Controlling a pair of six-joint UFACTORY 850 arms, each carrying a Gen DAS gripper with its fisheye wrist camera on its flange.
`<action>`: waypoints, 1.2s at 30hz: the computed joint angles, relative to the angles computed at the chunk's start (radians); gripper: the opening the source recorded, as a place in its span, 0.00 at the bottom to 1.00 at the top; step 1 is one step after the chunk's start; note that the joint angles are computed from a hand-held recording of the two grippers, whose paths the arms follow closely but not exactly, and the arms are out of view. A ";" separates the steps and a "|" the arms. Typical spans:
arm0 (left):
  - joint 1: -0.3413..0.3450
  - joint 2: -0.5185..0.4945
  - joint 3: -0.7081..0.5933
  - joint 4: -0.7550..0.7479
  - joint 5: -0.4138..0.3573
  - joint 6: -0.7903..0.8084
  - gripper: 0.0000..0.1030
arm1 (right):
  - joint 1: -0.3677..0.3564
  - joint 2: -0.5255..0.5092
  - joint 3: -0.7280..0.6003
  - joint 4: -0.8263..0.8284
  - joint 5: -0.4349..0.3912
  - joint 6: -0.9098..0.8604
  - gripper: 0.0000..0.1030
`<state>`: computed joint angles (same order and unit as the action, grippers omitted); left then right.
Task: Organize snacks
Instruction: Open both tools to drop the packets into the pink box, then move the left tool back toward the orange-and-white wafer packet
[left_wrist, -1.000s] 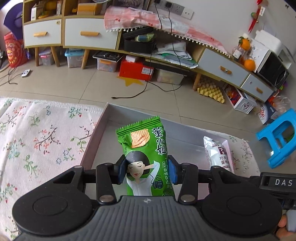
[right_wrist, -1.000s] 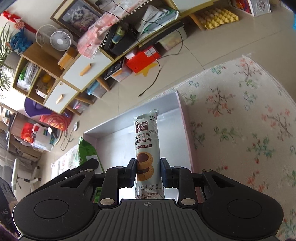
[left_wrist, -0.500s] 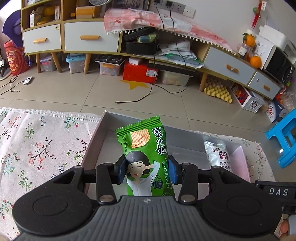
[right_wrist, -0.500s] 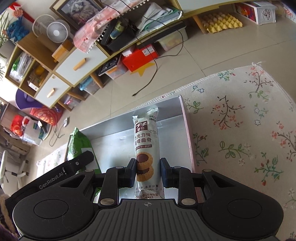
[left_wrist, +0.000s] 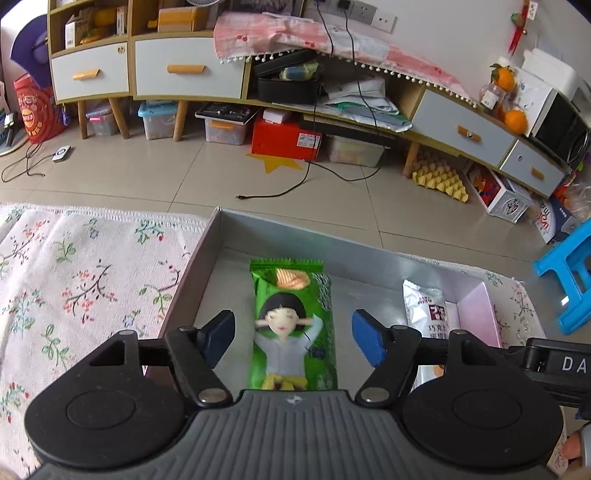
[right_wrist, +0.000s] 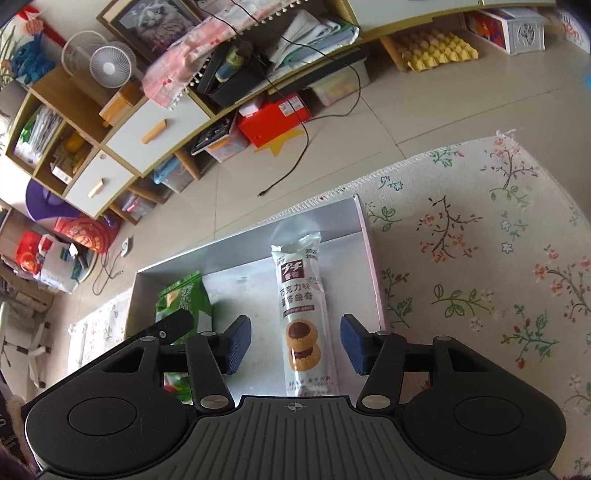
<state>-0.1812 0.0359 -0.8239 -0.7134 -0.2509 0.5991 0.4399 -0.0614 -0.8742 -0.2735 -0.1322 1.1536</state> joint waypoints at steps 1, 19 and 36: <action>0.003 0.005 0.002 -0.009 -0.008 0.007 0.66 | 0.004 0.008 0.005 -0.030 -0.002 0.029 0.52; 0.032 0.176 0.089 0.139 -0.107 -0.068 0.90 | 0.134 0.177 0.090 -0.339 -0.135 0.348 0.69; 0.086 0.349 0.205 0.320 -0.181 -0.181 0.99 | 0.306 0.329 0.186 -0.542 -0.233 0.568 0.85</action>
<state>-0.0956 0.3850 -0.6189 -0.3935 -0.4320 0.4177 0.7460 0.2673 -0.6884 -0.8153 -0.3652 1.7218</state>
